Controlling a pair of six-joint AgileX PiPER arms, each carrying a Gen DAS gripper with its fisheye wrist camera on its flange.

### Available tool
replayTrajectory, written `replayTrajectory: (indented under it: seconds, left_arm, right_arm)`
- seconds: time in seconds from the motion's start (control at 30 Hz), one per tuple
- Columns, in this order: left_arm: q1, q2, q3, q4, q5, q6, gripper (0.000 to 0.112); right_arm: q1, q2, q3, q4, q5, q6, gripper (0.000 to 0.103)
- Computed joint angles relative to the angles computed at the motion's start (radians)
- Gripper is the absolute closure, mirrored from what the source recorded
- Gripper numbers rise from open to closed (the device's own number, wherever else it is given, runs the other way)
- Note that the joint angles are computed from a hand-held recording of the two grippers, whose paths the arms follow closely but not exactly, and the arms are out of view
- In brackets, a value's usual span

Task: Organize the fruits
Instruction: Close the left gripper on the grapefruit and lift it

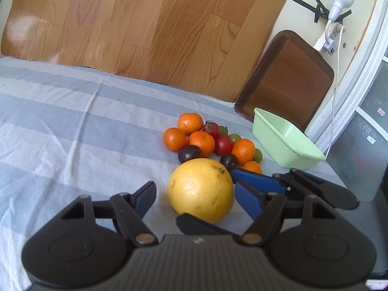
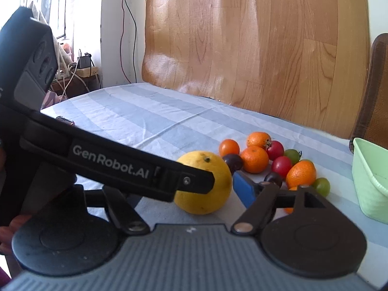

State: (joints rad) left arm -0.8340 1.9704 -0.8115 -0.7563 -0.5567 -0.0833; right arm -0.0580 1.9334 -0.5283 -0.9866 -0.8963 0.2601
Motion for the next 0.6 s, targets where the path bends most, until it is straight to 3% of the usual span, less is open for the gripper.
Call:
replayTrajectory:
  seconds: [0.03,0.07,0.13,0.37,0.47,0.6]
  left_arm:
    - [-0.001,0.004,-0.016,-0.01,0.012,0.02,0.049]
    - [-0.01,0.011,-0.035,-0.061,0.02,0.075,0.048]
    - [-0.034,0.014,-0.055,-0.149,0.013,0.156,0.049]
    - [-0.092,0.041,-0.154,-0.147,0.066,0.21,0.049]
    - [-0.107,0.105,-0.282,-0.146,0.134,0.273,0.049]
    - [-0.122,0.217,-0.519,-0.291,0.229,0.524,0.049]
  right_arm:
    - [0.007,0.012,-0.013,0.007,0.007,0.013,0.024]
    - [0.013,0.025,-0.026,0.009,0.014,0.03,0.025]
    - [0.014,0.036,-0.043,0.002,0.034,0.066,0.036]
    - [-0.16,-0.014,0.107,0.027,-0.09,-0.099,0.037]
    - [-0.273,-0.03,0.148,0.031,-0.115,-0.131,0.037]
    - [-0.406,-0.023,0.132,0.014,-0.127,-0.13,0.037]
